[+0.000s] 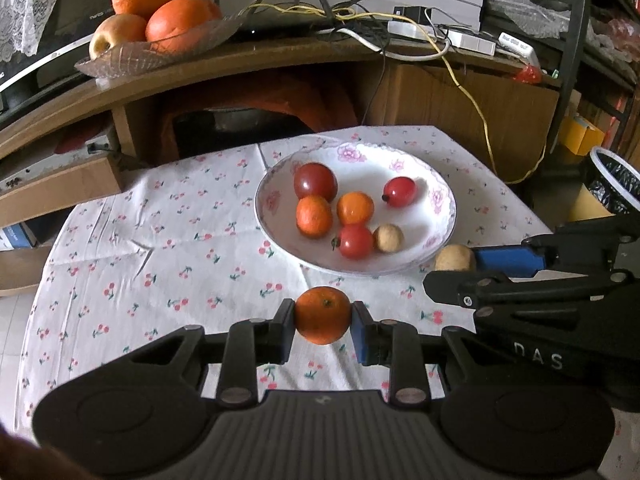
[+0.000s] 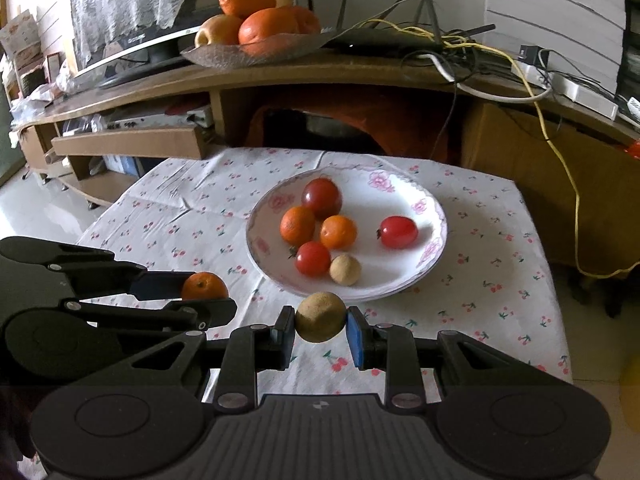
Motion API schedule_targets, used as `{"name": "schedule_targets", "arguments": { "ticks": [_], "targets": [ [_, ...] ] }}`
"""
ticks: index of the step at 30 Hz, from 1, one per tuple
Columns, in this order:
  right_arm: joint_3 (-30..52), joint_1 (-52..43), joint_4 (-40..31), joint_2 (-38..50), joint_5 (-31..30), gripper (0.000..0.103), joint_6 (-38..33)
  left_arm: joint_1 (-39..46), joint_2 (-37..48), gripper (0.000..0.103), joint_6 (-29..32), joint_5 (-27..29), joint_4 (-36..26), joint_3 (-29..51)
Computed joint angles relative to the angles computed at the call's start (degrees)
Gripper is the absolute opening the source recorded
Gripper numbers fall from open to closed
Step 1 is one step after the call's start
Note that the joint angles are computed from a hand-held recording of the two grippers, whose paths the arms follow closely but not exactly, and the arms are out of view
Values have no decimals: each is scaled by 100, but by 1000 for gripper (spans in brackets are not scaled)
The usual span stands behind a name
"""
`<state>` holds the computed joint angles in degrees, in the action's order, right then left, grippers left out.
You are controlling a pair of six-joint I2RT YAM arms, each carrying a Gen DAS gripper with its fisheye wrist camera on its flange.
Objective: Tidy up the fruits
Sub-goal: 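Carry the orange and kiwi over the white bowl with both tools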
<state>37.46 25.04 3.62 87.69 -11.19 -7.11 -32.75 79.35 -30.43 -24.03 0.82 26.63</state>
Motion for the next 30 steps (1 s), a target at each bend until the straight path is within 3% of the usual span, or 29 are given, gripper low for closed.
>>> {"name": "schedule_targets", "arguments": {
  "ticks": [17,30],
  "targets": [
    [1038,-232,155,1023,-5,28,309,854,970,35,809,497,722,781],
    [1778,-347,204,1850,90,28,287,1214,1785,35,1094,815,1114,1291]
  ]
}}
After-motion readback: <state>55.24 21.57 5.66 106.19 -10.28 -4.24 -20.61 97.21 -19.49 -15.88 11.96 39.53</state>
